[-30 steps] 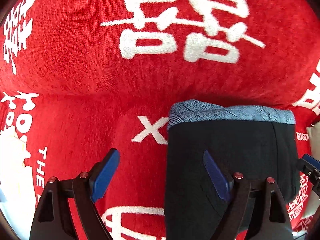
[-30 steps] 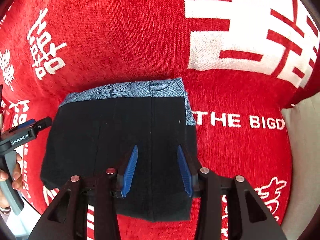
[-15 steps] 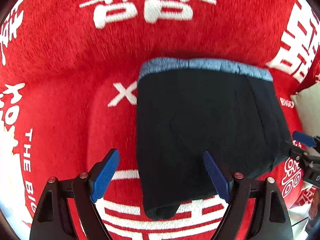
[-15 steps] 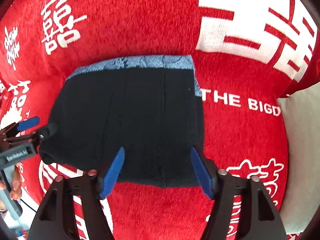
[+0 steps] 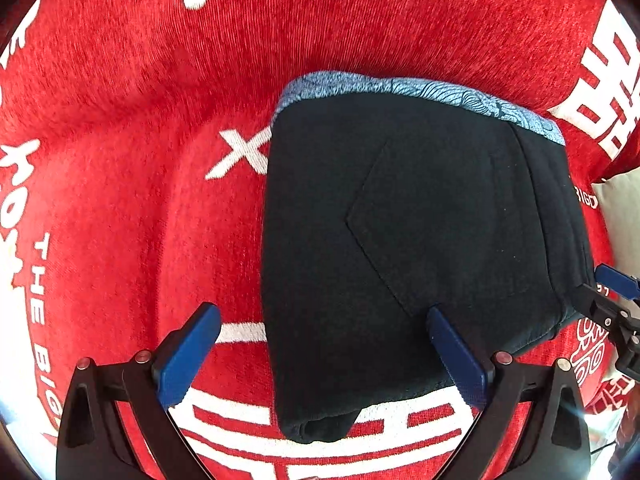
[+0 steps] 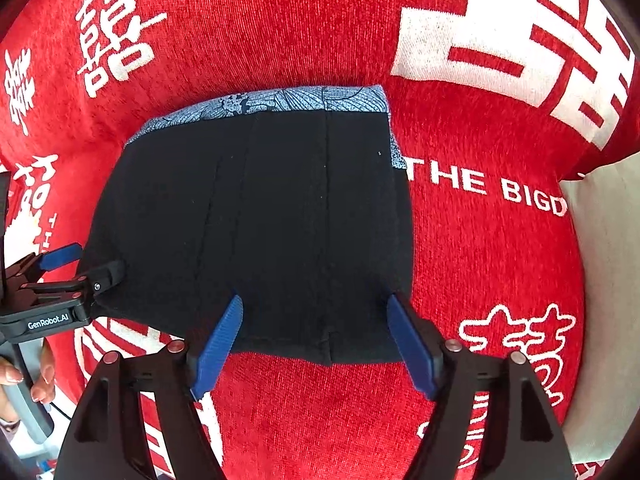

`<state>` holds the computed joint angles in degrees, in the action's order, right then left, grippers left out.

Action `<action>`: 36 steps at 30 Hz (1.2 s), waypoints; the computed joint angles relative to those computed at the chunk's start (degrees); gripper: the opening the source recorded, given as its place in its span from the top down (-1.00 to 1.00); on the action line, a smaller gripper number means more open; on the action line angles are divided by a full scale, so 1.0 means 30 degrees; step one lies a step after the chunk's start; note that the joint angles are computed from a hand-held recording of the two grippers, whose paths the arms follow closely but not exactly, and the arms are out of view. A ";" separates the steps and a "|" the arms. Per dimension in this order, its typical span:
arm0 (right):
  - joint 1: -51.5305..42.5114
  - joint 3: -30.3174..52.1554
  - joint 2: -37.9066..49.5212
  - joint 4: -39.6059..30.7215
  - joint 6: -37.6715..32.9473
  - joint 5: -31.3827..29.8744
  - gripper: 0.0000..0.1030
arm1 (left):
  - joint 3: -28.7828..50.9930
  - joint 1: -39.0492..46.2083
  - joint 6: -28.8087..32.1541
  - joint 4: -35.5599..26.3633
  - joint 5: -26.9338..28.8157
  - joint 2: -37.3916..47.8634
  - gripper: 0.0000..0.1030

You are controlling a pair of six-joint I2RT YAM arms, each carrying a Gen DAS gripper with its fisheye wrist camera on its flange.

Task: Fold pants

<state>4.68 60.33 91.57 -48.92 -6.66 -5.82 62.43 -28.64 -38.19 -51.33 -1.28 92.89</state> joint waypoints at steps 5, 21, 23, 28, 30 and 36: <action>-0.0284 -0.0169 0.0051 0.0158 0.0019 -0.0172 -0.52 | -0.0823 0.0593 -0.0466 0.0803 0.1120 -0.0037 -1.00; -0.5842 0.3242 0.3207 -0.1794 -0.1812 -0.6073 -0.53 | 0.0320 0.2502 0.3619 0.0838 0.2510 -0.0940 -1.00; -0.6892 0.4582 0.4717 -0.2192 -0.2046 -0.7449 -0.53 | 0.0617 0.3461 0.4399 0.0906 0.3451 -0.0520 -1.00; -0.7777 0.7916 0.8588 -0.4478 -0.3581 -0.9910 -0.53 | 0.0903 0.5900 0.5794 0.1671 0.7213 0.1591 -1.00; -0.7937 0.8469 0.9673 -0.5256 -0.4570 -1.0575 -0.53 | 0.0639 0.6484 0.6129 0.2110 0.8697 0.2072 -1.00; -0.8223 1.0592 1.3173 -0.7348 -0.7297 -1.1563 -0.53 | 0.0581 0.7014 0.7333 0.2811 1.0129 0.3549 -1.00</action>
